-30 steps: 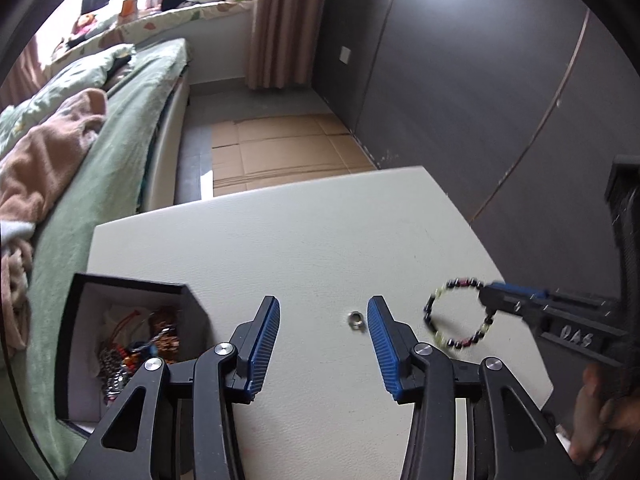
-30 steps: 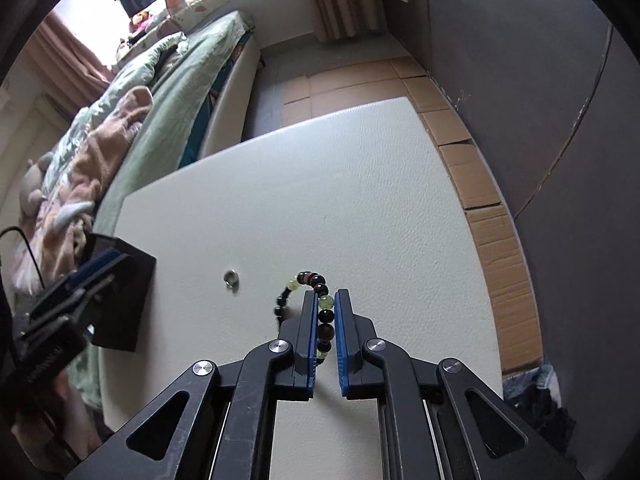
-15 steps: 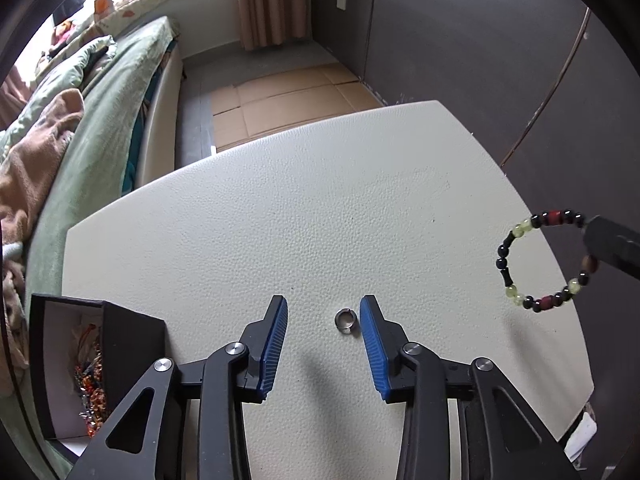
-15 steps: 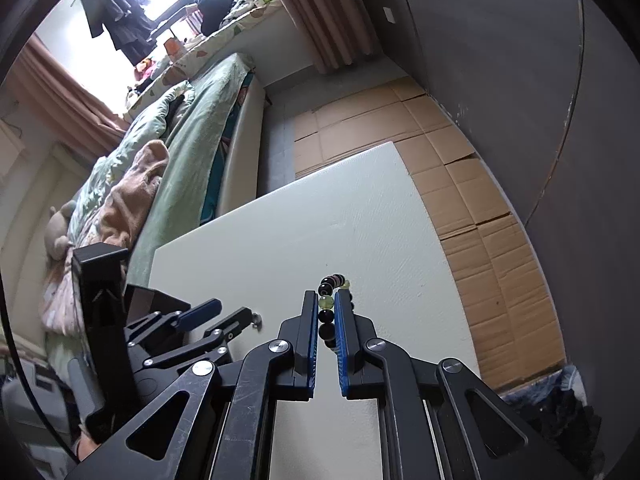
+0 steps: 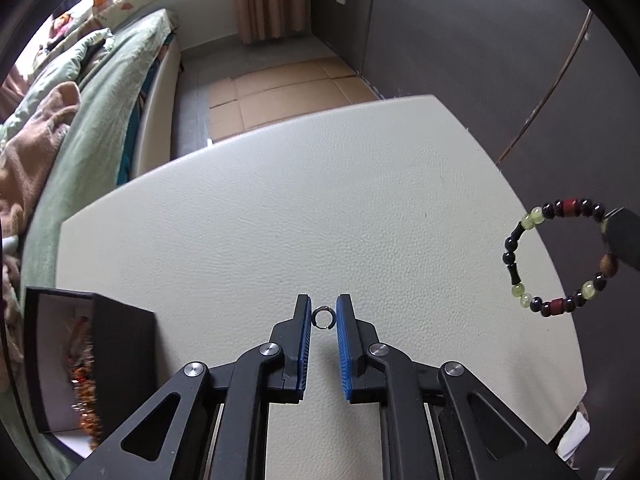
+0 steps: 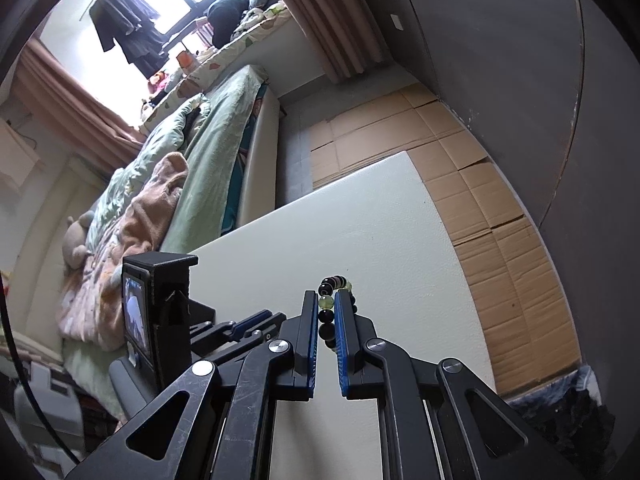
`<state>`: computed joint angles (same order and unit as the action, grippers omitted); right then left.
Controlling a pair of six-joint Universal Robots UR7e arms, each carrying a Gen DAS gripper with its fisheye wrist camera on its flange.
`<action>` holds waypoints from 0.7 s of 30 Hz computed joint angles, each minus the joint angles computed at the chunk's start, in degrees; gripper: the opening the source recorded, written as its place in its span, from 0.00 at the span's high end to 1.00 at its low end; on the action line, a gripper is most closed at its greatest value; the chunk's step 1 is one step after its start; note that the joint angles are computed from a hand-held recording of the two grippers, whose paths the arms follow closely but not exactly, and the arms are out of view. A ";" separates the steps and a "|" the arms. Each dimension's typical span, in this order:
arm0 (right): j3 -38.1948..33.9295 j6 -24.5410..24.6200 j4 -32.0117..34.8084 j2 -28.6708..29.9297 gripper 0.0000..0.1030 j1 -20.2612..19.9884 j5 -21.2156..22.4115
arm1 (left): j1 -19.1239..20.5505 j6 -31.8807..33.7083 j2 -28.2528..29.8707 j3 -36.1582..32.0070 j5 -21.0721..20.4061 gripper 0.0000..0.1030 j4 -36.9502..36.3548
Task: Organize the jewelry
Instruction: 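Grasp the small silver ring with the left gripper while the right gripper holds the bracelet, then drop the silver ring into the box with the left gripper while the right gripper drops the bracelet in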
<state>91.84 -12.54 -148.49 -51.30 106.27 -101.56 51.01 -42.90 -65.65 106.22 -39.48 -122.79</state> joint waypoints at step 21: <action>3.78 1.06 -8.30 1.23 0.91 3.91 14.15 | -7.59 -17.76 -17.73 4.42 9.52 0.87 21.66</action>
